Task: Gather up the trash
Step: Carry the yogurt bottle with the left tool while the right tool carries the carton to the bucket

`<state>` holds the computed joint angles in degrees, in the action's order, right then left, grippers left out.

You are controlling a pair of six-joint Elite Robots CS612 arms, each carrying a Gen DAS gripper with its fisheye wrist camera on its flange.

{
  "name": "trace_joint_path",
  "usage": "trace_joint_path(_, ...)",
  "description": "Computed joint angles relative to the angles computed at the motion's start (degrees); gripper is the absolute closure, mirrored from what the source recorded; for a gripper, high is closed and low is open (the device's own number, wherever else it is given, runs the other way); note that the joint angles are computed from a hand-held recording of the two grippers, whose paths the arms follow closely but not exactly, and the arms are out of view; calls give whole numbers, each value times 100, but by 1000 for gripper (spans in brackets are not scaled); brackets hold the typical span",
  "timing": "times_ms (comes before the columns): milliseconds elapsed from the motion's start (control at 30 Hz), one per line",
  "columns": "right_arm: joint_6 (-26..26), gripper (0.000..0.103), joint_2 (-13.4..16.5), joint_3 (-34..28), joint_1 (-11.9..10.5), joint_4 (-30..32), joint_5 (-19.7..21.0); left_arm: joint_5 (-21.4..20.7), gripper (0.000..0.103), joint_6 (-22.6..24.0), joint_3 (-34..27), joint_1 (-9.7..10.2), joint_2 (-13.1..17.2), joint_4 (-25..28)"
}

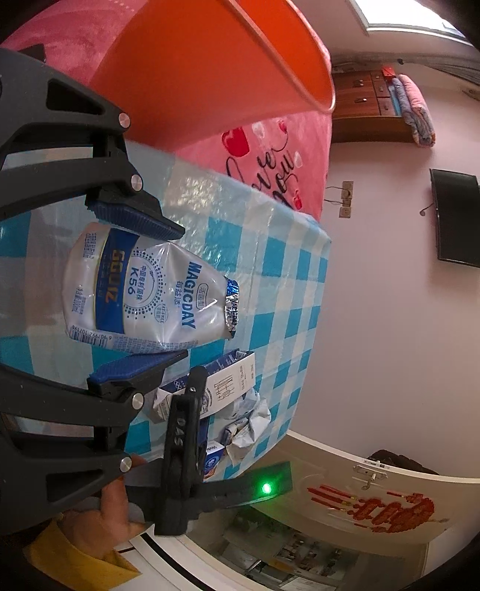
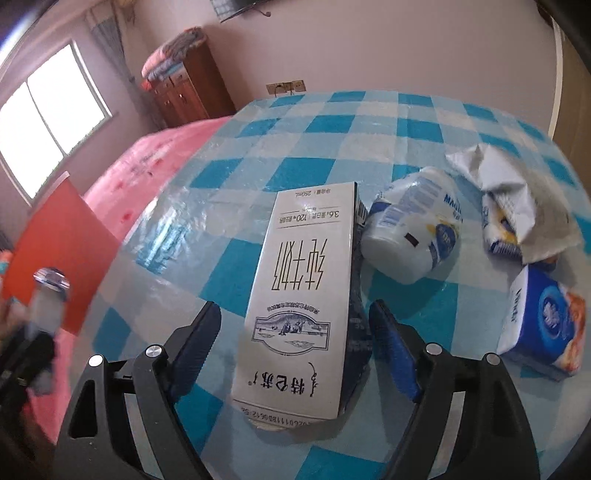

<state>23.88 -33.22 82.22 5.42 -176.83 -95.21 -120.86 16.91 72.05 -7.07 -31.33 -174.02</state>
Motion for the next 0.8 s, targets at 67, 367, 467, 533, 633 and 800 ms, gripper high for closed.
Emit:
trace_joint_path(67,-108,37,-1,-28,12,106,-94,-46,43,-20,-1,26,-4,-48)
trace_joint_path(367,-85,38,-151,87,16,69,129,-256,43,-279,-31,143,8,-323)
trace_joint_path(467,-21,38,-219,78,26,-79,388,-364,43,-385,-42,180,1,-487)
trace_joint_path(533,-25,44,-244,5,44,-132,559,-436,43,-508,-71,218,0,-657)
trace_joint_path(633,-95,90,-260,-241,73,-3,969,-450,43,-688,-105,273,-6,-942)
trace_joint_path(800,-539,88,-162,-675,261,338,767,-252,43,-1080,-304,379,62,-1210)
